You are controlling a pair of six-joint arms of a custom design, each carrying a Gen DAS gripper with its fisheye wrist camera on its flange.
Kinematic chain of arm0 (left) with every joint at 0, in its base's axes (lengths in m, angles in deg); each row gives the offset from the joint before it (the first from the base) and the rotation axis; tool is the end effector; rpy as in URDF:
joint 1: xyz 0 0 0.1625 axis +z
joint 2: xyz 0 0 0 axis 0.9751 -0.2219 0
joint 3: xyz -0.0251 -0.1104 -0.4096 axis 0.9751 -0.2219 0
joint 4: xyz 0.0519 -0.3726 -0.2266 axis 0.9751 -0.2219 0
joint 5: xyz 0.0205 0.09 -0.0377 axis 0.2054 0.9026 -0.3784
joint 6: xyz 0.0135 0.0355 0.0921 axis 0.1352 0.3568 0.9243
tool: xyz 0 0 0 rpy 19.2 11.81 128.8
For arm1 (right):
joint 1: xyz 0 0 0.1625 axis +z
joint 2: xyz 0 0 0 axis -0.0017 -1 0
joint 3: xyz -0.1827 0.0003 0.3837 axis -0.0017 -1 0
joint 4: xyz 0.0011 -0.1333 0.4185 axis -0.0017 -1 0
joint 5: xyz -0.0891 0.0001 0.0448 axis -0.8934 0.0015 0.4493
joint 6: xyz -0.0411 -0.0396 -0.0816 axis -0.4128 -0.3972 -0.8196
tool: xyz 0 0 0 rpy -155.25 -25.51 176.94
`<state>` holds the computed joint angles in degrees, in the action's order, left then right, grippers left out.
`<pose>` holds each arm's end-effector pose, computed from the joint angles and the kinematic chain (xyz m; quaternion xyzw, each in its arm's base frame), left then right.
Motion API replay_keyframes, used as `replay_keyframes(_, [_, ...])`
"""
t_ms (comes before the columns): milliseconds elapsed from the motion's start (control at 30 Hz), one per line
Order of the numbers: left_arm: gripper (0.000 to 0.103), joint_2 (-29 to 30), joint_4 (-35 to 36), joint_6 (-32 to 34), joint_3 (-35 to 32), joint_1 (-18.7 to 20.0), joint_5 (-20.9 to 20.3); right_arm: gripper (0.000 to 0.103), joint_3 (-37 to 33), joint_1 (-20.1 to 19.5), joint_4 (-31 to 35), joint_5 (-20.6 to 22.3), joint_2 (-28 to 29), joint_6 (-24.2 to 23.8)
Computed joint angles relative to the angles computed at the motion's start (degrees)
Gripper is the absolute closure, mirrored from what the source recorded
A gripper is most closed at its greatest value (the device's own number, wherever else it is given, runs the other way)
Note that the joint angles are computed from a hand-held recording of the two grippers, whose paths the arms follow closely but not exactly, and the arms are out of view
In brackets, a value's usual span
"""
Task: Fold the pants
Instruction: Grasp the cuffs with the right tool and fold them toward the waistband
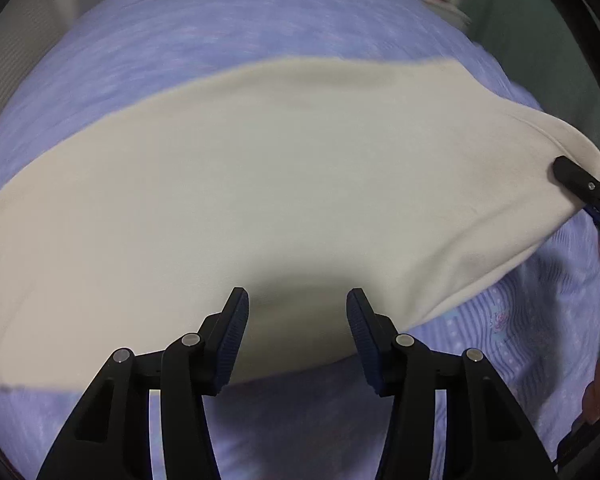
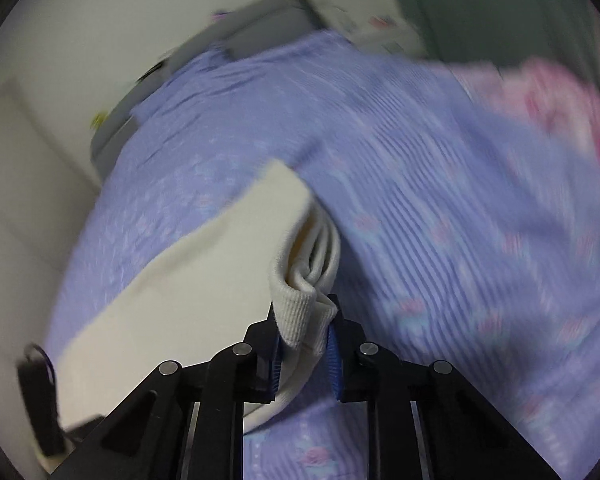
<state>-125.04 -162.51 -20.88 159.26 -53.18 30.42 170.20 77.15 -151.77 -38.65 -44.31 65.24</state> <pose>-0.3616 -0.3671 -0.0163 0.1162 0.9218 -0.1393 0.3426 0.0285 -0.3549 0.3412 0.0105 -0.8906 0.3834 0.2445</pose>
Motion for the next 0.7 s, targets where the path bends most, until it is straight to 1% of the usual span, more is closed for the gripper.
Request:
replay_keyframes(33, [0.052, -2.62, 1.02, -1.40, 1.25, -0.18, 0.21, 0.083, -0.98, 4.00, -0.09, -3.39, 1.70, -0.99])
replay_keyframes(67, [0.052, -6.48, 2.69, -3.23, 3.08, -0.50, 0.75, 0.083, -1.96, 7.89, -0.08, -6.43, 3.54, -1.82])
replay_keyframes(100, [0.052, -8.61, 4.34, -4.56, 3.93, -0.73, 1.21, 0.083, -2.79, 11.21, -0.01, -8.56, 5.05, -2.61])
replay_keyframes(167, [0.052, -15.35, 10.19, -9.22, 6.45, -1.45, 2.77, 0.084, -4.63, 18.05, -0.39, -12.44, 9.47, -4.18])
replay_keyframes(233, [0.052, -22.39, 14.58, -13.69, 9.53, -2.40, 3.89, 0.084, -6.15, 23.95, -1.38, -15.41, 14.58, -5.52])
replay_keyframes(300, [0.052, -30.10, 21.72, -19.36, 12.12, -3.59, 4.98, 0.084, -6.45, 28.34, -1.72, -17.00, 18.12, -5.73])
replay_keyframes(367, [0.052, -37.74, 30.50, -25.18, 14.05, -5.03, 5.25, 0.084, -7.33, 32.75, -2.02, -18.96, 22.63, -5.43])
replay_keyframes(433, [0.052, -45.05, 39.26, -30.54, 15.61, -6.35, 4.56, 0.084, -8.67, 37.43, -3.04, -20.57, 29.10, -5.08])
replay_keyframes(467, [0.052, -47.43, 41.86, -32.06, 16.14, -6.77, 4.12, 0.084, -9.24, 38.71, -2.92, -20.64, 31.20, -4.54])
replay_keyframes(533, [0.052, -54.16, 47.08, -34.33, 17.91, -7.51, 2.48, 0.084, -10.85, 41.48, -1.30, -20.14, 36.80, -2.27])
replay_keyframes(567, [0.052, -56.53, 48.63, -35.05, 18.69, -7.89, 1.72, 0.084, -11.10, 42.34, -0.92, -20.19, 38.46, -1.64])
replay_keyframes(600, [0.052, -59.60, 50.78, -35.83, 19.57, -8.30, 0.76, 0.084, -11.88, 43.74, -0.27, -20.35, 41.55, -1.02])
replay_keyframes(700, [0.052, -66.52, 56.62, -37.76, 21.13, -9.22, -1.39, 0.084, -13.84, 46.55, 2.69, -20.94, 48.88, 0.82])
